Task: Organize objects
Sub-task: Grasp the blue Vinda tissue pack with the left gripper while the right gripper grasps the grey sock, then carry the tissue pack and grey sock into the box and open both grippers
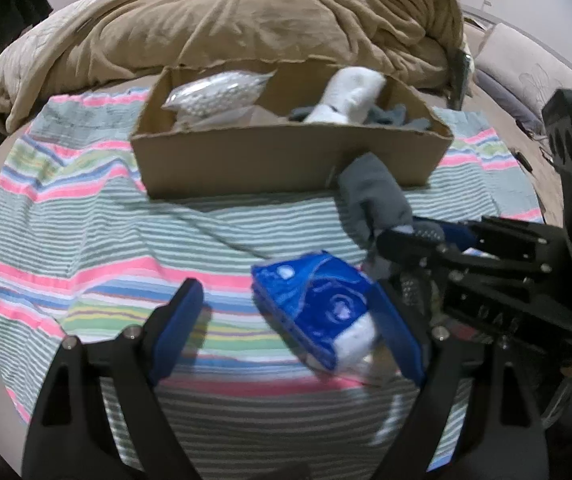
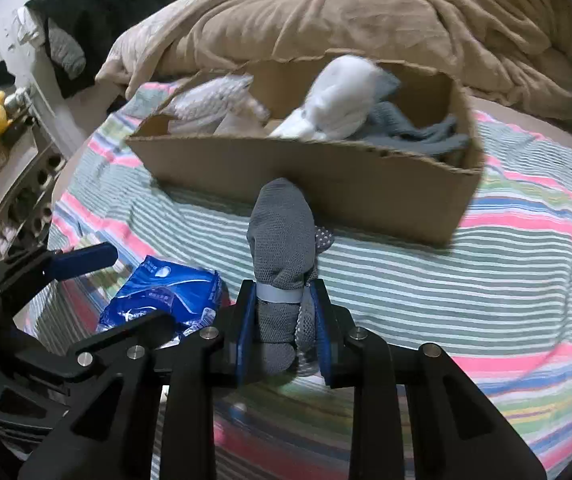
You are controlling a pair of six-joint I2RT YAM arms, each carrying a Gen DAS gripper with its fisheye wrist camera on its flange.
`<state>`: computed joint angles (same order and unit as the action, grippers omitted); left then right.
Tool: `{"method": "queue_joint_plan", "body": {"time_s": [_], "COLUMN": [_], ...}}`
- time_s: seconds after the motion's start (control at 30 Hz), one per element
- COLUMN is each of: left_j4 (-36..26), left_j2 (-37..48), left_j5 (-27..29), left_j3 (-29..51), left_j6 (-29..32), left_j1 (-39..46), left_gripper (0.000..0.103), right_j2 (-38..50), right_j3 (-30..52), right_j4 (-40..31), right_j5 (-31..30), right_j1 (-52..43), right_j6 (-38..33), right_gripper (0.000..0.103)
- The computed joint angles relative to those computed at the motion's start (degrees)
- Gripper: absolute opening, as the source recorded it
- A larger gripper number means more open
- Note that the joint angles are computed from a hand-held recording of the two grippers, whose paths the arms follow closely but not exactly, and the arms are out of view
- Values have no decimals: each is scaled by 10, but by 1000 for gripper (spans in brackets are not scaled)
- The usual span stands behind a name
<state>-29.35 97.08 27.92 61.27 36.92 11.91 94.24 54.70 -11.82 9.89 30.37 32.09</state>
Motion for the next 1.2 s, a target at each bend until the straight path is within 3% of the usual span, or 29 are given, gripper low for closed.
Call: {"method": "queue_joint_plan", "body": {"time_s": [0.07,0.2,0.37,0.5,0.57,0.67,0.87,1.2], "left_j4": [7,12,27,31,25,11,-4,-37], "left_j2": [-13,-29,-18,-14,-10,-1,-9,-23], "left_j5": [-7,-7,-46,-36,-23,-7,20,72], "left_j3": [-10,-21,-27,-32,-28,-18,-13,5], "left_j6": [0,-5,-4,2,7,16,25,38], "left_j1": [-7,-14,-39,-37,-31,-24,-13,18], "left_gripper": [95,96,96,95,80,69,60,54], "right_j2": [-22,-64,-82,-89,-94,-99,-109,-128], "right_j3": [-17,-50,-66,-68,-70,-68,-61,-46], "right_j4": [2,9,13,11,11,8,-4,-28], "right_j5": [0,0,0,3,5,8,17,40], "right_j1": [-7,-17,-21,-17,-15,-12,-4,13], "right_j6": [4,10,14,14,15,16,14,14], "right_gripper": [28,28,28,28,28,28,28,28]}}
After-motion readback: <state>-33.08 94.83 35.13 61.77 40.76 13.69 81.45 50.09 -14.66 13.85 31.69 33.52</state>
